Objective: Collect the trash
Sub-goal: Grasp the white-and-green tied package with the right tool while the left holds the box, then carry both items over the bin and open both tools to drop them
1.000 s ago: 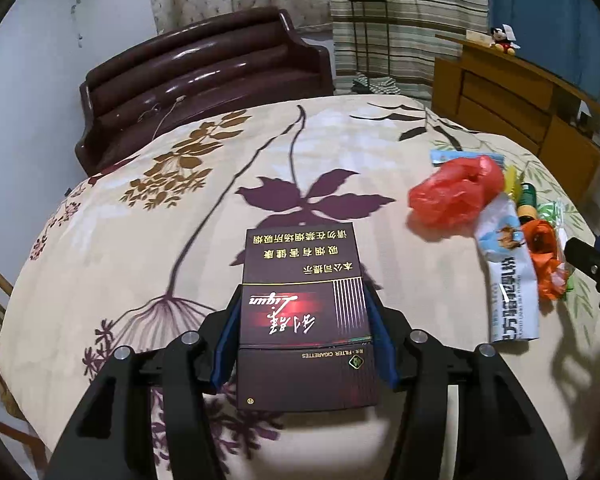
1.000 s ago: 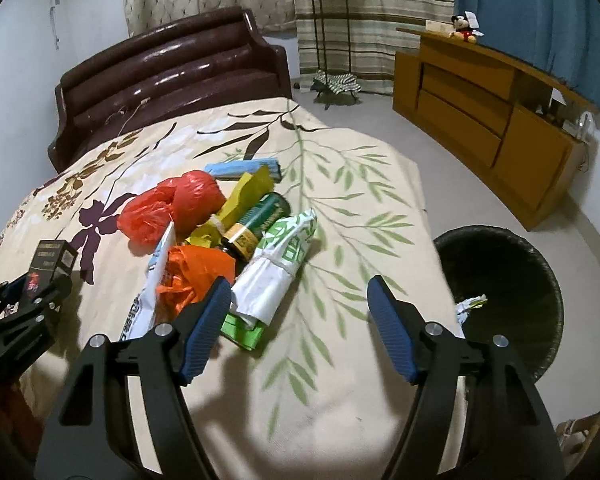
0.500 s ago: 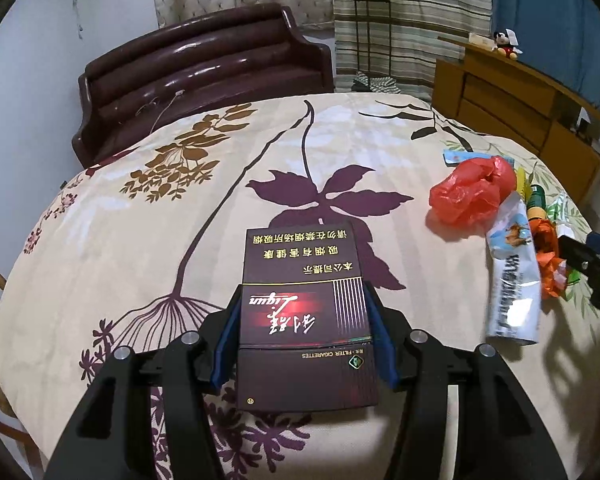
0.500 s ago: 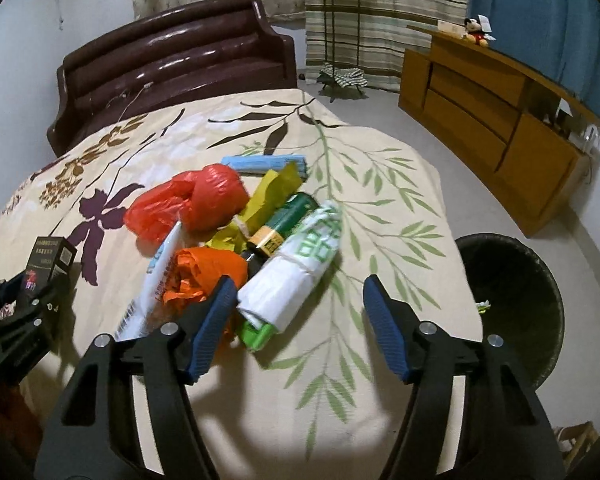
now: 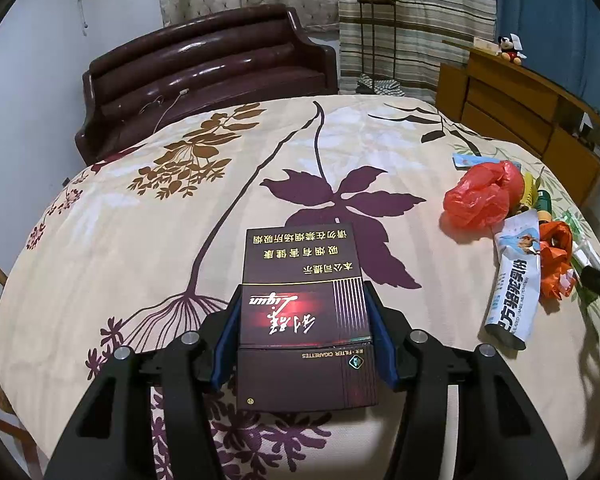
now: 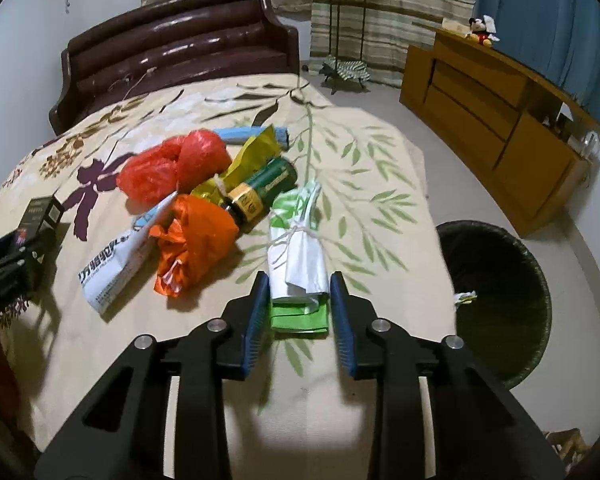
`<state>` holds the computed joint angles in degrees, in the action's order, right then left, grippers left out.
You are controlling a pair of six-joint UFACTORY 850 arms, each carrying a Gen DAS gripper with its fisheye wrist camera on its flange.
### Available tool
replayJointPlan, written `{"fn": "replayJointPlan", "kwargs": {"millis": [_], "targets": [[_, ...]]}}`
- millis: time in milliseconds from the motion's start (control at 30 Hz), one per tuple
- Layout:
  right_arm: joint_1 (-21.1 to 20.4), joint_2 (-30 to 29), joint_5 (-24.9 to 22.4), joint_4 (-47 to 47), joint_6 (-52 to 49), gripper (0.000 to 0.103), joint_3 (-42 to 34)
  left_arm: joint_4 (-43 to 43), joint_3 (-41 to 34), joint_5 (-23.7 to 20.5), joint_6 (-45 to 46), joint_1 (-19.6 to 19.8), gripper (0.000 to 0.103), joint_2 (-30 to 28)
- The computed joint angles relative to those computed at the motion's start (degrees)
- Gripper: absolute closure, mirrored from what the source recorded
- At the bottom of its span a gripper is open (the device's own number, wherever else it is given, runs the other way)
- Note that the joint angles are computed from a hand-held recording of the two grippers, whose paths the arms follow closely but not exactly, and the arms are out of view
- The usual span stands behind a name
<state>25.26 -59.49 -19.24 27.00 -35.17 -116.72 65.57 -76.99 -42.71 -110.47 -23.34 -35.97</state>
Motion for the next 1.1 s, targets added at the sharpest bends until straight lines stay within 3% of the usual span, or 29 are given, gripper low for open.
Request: {"fn": "replayJointPlan", "kwargs": {"millis": [67, 200, 233, 333, 467, 567, 667, 900, 1100], "targets": [[-0.1, 0.1, 0.4, 2.0, -1.6, 0.058, -0.1, 0.0, 0.0, 0.0, -0.1, 0.0, 0.048, 0.0], [0.5, -1.9, -0.2, -0.4, -0.4, 0.058, -3.5, 0.0, 0.0, -0.2, -0.2, 0.0, 0.048, -0.1], [0.6, -2.6, -0.7, -2.2, 1.0, 0.059, -4.6, -0.2, -0.1, -0.1, 0.0, 0.1, 0.048, -0.1], [0.9, -4.4, -2.9, -5.6, 3.3, 0.074, -7.1, -0.5, -0.6, -0.9, 0.5, -0.1, 0.048, -0.5], [0.6, -2.4, -1.0, -0.7, -1.9, 0.075, -3.3, -0.6, -1.4, -1.7, 0.6, -0.6, 0.048, -1.0], [-0.1, 0.7, 2.6, 6.6, -9.2, 0.075, 1.6, 0.9, -2.0, -1.5, -1.5, -1.3, 0.048, -1.1], [-1.3, 4.1, 6.2, 21.8, -24.1, 0.075, 6.9, 2.2, -4.4, -2.3, -1.7, -2.6, 0.048, -2.3], [-4.4, 8.7, 9.5, 55.0, -57.2, 0.074, 13.1, 5.1, -11.9, -1.3, -1.2, -5.1, 0.048, -6.1], [-7.5, 9.4, 11.0, 72.2, -72.9, 0.074, 14.0, 3.2, -23.1, 0.1, 5.6, -6.6, 0.048, -12.5]]}}
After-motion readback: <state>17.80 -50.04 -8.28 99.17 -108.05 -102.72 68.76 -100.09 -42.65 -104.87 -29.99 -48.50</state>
